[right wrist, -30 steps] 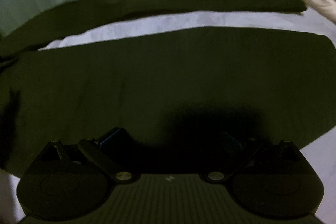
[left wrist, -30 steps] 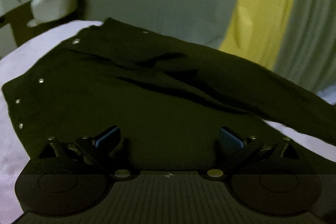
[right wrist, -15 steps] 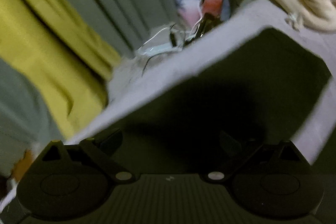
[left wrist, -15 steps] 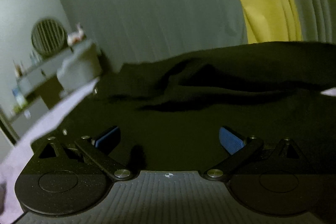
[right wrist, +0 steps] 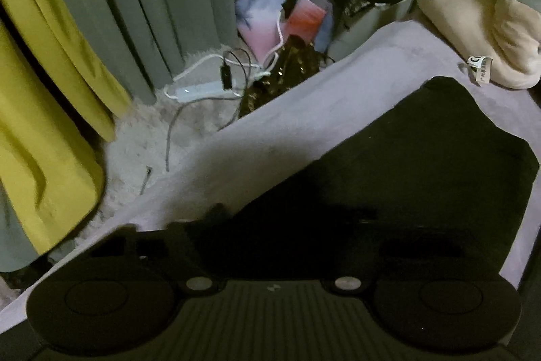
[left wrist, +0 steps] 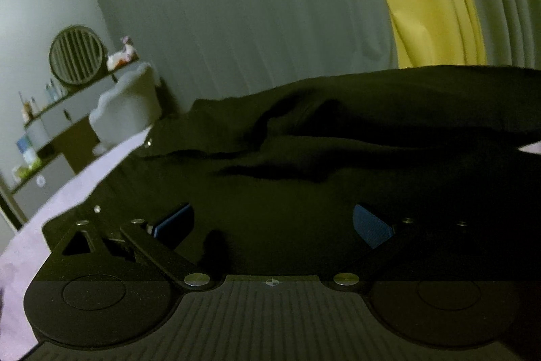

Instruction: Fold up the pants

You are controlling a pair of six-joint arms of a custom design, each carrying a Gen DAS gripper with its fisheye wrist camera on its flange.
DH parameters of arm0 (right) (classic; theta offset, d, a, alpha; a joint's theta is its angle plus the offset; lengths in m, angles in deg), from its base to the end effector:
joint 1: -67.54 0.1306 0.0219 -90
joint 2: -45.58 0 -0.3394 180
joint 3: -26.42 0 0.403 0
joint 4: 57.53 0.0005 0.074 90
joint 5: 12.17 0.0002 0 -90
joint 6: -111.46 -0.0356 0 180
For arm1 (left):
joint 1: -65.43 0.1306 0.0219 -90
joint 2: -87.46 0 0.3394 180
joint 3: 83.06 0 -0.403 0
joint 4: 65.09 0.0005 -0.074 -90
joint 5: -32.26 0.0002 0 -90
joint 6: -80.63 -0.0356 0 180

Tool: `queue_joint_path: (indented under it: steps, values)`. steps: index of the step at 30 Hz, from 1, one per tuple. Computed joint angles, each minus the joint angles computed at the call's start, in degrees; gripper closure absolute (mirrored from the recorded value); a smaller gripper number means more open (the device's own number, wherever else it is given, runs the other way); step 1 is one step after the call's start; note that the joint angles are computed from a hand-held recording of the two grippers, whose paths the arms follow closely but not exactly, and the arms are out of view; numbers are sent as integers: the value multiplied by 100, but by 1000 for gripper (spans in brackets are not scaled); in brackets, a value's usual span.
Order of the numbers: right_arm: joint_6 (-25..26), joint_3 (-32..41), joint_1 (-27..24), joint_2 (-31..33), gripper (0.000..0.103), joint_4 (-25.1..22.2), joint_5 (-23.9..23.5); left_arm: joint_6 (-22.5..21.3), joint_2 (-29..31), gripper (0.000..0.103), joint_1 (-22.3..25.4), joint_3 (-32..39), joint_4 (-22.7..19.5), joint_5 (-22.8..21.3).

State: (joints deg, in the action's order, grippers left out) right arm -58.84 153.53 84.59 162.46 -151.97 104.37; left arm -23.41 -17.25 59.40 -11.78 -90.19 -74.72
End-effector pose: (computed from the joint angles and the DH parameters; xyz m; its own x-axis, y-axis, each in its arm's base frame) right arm 0.5616 0.1551 0.3996 -0.3763 0.8070 -0.4552 0.9006 0.4339 0.0245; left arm 0.4307 -0.0355 0.3780 -0.5065 0.2868 -0.8131 -0.0313 0.9363 0.3498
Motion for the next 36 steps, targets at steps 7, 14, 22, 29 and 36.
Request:
queue_joint_path:
  steps: [7,14,22,29,36]
  values:
    - [-265,-2230,918,-2084,92,1599,655,1551,290,0,652,547,-1005,1419]
    - [-2817,-3761,2639,-3254,103,1109,1233,1457,223,0,759,608,-1240,1740]
    - [-1226,-3599,2120,-3372,66,2218,1353,1329,182,0,717,604,-1321,1756]
    - [-1030,-1751,455,-1689,32,1770,32,1259,48,0,570,293,-905,1433]
    - [-1720,-194,-118,-165,35,246,-652,1291,48,0,549,175,-660,1409]
